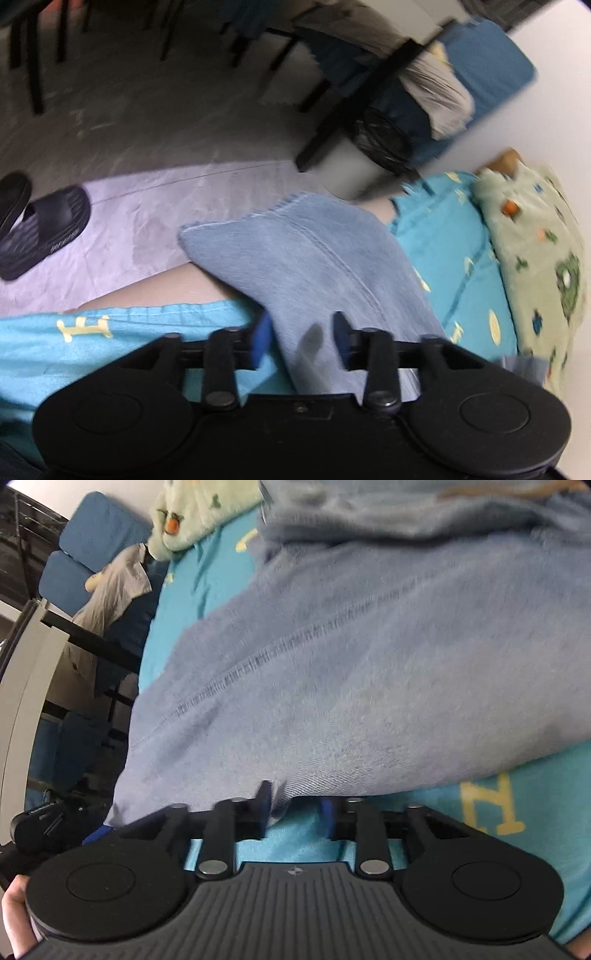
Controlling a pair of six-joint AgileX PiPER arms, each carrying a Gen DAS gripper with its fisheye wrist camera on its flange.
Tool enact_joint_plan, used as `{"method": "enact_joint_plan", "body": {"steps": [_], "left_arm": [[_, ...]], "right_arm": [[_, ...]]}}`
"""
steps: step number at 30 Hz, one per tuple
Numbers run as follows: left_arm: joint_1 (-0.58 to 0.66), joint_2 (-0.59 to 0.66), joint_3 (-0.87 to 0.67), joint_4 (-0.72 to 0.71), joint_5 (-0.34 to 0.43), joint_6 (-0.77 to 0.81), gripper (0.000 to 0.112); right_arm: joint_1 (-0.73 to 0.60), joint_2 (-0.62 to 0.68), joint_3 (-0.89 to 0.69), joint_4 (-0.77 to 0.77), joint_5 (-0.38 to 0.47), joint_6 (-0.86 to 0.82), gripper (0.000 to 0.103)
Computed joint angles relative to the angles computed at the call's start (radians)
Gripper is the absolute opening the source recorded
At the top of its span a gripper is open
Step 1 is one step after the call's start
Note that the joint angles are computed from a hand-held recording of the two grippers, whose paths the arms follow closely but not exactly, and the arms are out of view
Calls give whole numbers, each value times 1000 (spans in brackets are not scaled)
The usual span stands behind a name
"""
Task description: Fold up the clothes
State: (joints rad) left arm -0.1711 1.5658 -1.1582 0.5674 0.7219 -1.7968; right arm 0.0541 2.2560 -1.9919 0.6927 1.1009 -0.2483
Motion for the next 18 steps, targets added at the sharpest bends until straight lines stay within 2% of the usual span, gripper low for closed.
{"method": "enact_joint_plan", "body": {"steps": [1,3,6,8,11,14,18], "left_arm": [[-20,-5,-6,21,5,12,51],[-70,-12,-21,73,26,28,56],[-147,-14,-45,164,62,37,59],[-183,-8,-61,205,53,45,60],[-199,14,-96,223,-5,89,60],[-196,75,-179,191,-43,196,60],[-173,222,-375,60,-50,454,60]], "right_arm": [[-6,-23,31,12,-21,-19,46],[-8,-71,90,19,-72,-64,47],[5,-125,150,12,-157,-114,47],[12,-138,163,0,-206,-118,47],[18,-152,175,-21,-269,-106,47],[12,-199,229,-45,-371,-106,47],[-13,-234,275,10,-502,-166,48]]}}
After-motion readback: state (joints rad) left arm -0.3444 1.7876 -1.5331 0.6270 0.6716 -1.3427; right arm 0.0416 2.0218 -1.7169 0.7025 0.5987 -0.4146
